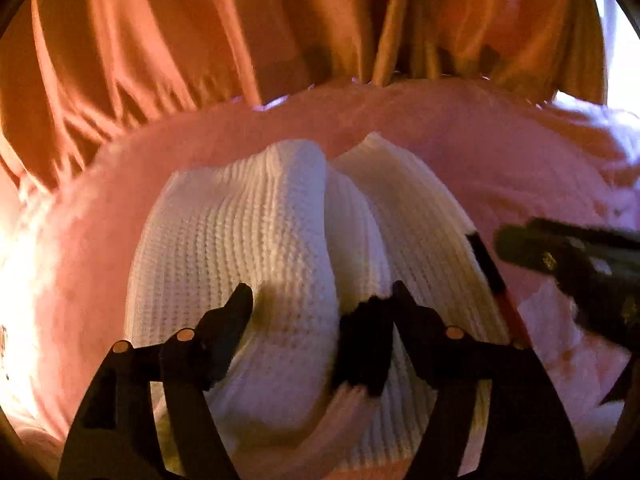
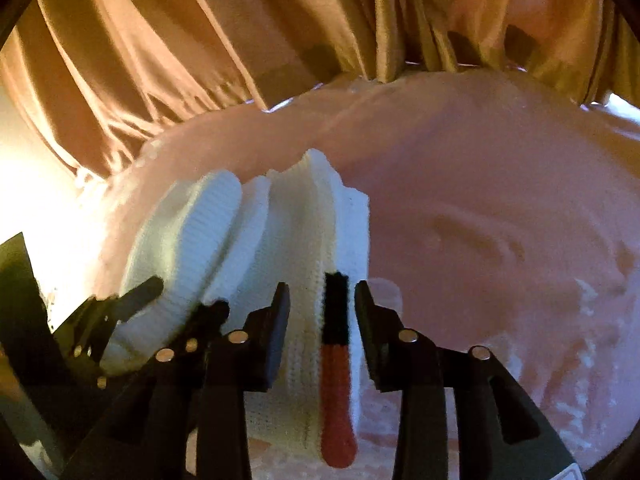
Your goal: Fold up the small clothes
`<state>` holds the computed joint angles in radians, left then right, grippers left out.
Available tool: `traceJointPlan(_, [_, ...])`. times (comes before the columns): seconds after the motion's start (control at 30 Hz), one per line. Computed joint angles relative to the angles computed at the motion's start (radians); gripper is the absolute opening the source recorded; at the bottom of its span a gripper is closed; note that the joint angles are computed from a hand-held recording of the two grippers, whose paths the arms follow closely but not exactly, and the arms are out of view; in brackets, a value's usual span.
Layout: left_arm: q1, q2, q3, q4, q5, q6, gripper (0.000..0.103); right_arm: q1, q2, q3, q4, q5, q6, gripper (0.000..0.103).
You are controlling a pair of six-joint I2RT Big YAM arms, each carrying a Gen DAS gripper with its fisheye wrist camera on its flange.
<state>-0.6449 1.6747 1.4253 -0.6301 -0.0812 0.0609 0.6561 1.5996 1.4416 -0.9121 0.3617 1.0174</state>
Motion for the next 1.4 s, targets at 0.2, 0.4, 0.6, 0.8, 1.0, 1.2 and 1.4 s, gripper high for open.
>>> traceJointPlan(0.2, [0.102,-0.109,-0.059,-0.008,0.108,-0.026,0.079,0.005,0.031,0.048,0.044,-0.042,-0.034,0.051])
traceJointPlan(0.4, [0.228,-0.168,-0.106,-0.04,0.144,-0.032,0.08,-0.006,0.11,0.134,0.082,-0.152,-0.049,0.069])
traceJointPlan(0.6, [0.285,-0.169,-0.136,-0.082,0.162,-0.045,0.08,-0.029,0.241,0.253,0.011,-0.24,-0.02,0.069])
traceJointPlan(0.8, [0.295,-0.173,-0.16,-0.09,0.166,-0.041,0.081,0.001,0.326,0.345,-0.017,-0.243,-0.052,0.033])
traceJointPlan(1.0, [0.307,-0.173,-0.161,-0.102,0.182,-0.031,0.081,0.024,0.229,0.351,0.094,-0.138,-0.138,0.021])
traceJointPlan(1.2, [0.302,-0.162,-0.159,-0.104,0.181,-0.043,0.083,0.013,0.127,0.218,-0.014,-0.006,-0.077,0.022])
traceJointPlan(1.4, [0.272,-0.146,-0.151,-0.108,0.166,-0.037,0.083,0.001,0.102,0.072,-0.006,-0.09,0.031,0.034])
